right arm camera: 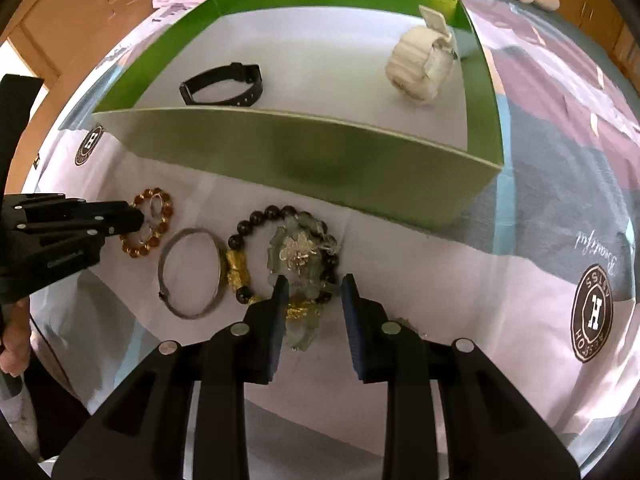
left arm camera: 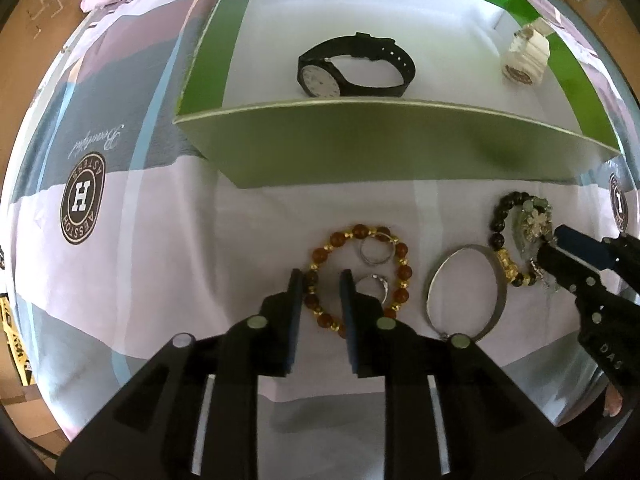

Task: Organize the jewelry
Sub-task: 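Grasp the amber bead bracelet with the left gripper while the right gripper grasps the silver chain bracelet, then lift both bracelets and carry them over the green box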

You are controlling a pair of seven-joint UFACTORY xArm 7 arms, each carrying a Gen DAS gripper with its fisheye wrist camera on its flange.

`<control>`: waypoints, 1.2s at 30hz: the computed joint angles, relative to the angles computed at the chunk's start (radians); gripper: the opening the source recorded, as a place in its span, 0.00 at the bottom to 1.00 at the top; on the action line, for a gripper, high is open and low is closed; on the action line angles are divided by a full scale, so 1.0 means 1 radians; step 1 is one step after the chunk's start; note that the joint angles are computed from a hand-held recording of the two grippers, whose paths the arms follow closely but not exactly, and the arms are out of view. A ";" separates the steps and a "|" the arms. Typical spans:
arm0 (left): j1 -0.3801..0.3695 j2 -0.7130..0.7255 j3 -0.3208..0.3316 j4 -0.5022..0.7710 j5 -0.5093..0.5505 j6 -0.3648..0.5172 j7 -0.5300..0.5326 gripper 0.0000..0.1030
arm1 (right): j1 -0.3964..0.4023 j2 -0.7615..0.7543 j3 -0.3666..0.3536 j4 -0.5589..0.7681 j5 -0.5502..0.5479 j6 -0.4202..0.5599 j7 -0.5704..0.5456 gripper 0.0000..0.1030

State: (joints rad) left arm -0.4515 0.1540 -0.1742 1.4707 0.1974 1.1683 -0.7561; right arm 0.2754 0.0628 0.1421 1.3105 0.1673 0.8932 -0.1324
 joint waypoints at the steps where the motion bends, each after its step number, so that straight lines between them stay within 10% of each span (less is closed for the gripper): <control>1: 0.000 -0.001 0.000 -0.001 0.000 -0.006 -0.002 0.17 | 0.000 -0.003 -0.001 -0.003 0.002 -0.005 0.002 0.22; 7: 0.027 -0.052 0.004 -0.058 -0.056 -0.072 -0.005 0.07 | -0.014 -0.017 -0.005 0.000 0.079 0.006 -0.045 0.00; 17: 0.040 -0.068 -0.005 -0.048 -0.035 -0.079 -0.019 0.07 | -0.037 -0.036 -0.023 0.011 0.135 -0.027 -0.042 0.00; 21: 0.045 -0.072 -0.003 -0.072 -0.046 -0.086 -0.008 0.07 | -0.024 -0.003 -0.008 0.032 0.100 0.029 -0.023 0.19; 36: 0.043 -0.054 0.004 -0.043 -0.047 -0.087 -0.004 0.07 | -0.024 -0.039 -0.011 0.018 0.186 0.044 -0.104 0.05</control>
